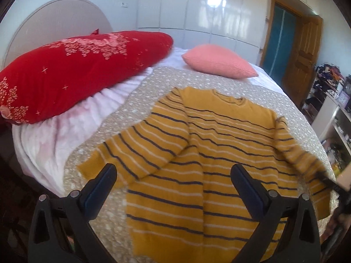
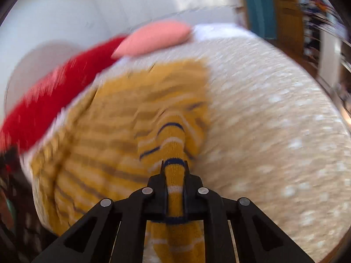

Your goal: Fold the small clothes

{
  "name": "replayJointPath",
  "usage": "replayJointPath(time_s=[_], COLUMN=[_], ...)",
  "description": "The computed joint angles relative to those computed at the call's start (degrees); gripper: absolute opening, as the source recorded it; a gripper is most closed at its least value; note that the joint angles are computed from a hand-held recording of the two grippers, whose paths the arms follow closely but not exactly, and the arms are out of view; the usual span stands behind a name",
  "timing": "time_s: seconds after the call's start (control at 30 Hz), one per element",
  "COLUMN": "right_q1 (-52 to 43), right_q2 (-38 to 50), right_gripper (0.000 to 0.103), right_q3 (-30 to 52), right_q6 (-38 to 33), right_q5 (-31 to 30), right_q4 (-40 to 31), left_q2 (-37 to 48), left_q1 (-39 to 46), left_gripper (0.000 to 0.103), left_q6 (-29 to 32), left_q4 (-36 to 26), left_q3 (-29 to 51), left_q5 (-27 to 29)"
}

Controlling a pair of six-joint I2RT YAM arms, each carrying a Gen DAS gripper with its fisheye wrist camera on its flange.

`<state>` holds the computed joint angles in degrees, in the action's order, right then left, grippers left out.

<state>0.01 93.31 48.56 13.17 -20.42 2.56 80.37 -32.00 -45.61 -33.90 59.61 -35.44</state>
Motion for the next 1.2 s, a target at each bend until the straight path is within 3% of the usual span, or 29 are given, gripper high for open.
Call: replayJointPath(time_s=[0.03, 0.17, 0.23, 0.37, 0.5, 0.63, 0.67, 0.7, 0.73, 0.8, 0.83, 0.9, 1.0, 1.2], right_q1=[-2.23, -7.37, -8.89, -8.54, -4.25, -2.63, -2.19, -2.25, -2.14, -2.24, -2.45, -2.48, -2.76, 0.28], right_q2=[-0.29, 2.35, 1.19, -4.10, -8.74, -9.85, -9.77, -9.32, -8.88, -9.10, -8.93, -8.96, -9.44, -8.66], right_gripper=[0.009, 0.015, 0.015, 0.030, 0.031, 0.032, 0.032, 0.032, 0.032, 0.032, 0.032, 0.032, 0.032, 0.032], right_q3=[0.24, 4.03, 2.45, -4.12, -8.79, -10.70, -10.64, -10.58, -10.46, -11.01, -10.96, -10.59, -9.83, -7.87], right_q6=[1.12, 1.49, 1.45, 1.61, 2.87, 3.61, 4.02, 4.09, 4.27, 4.46, 4.63, 5.07, 5.15, 6.17], right_q5=[1.43, 20.34, 19.99, 18.90, 20.44, 20.03, 20.24, 20.16, 20.37, 20.42, 20.26, 20.35, 20.14, 18.65], right_q4=[-0.13, -6.06, -5.69, -2.15, -0.65, -0.42, -0.87, -0.98, -1.28, -1.63, -1.82, -2.58, -3.62, -4.60], left_q2=[-0.80, -3.39, -4.62, -1.64, 4.46, 10.11, 11.08, 11.99, 12.56, 12.37, 12.27, 11.68, 12.03, 9.60], left_q1=[1.39, 7.50, 10.61, 16.69, 24.59, 31.59, 33.17, 34.14, 33.99, 33.83, 34.16, 35.75, 38.79, 46.28], left_gripper=[0.103, 0.103, 0.103, 0.103, 0.103, 0.102, 0.094, 0.079, 0.069, 0.014, 0.007, 0.005, 0.005, 0.010], left_q6=[0.16, -0.23, 1.09, 7.77, 14.74, 16.48, 16.72, 16.74, 16.72, 18.49, 19.29, 20.44, 22.09, 23.16], left_q4=[0.27, 1.35, 2.38, 4.72, 9.36, 13.12, 14.41, 14.98, 14.58, 13.48, 12.42, 11.58, 10.14, 9.66], left_q3=[-0.90, -4.13, -5.78, -7.25, -7.91, -7.35, -7.39, -7.15, -6.61, -5.58, -4.86, -4.05, -2.42, -3.38], left_q5=[0.59, 4.00, 5.78, 7.48, 13.28, 21.36, 24.57, 26.11, 24.71, 23.22, 23.04, 22.33, 16.56, 14.53])
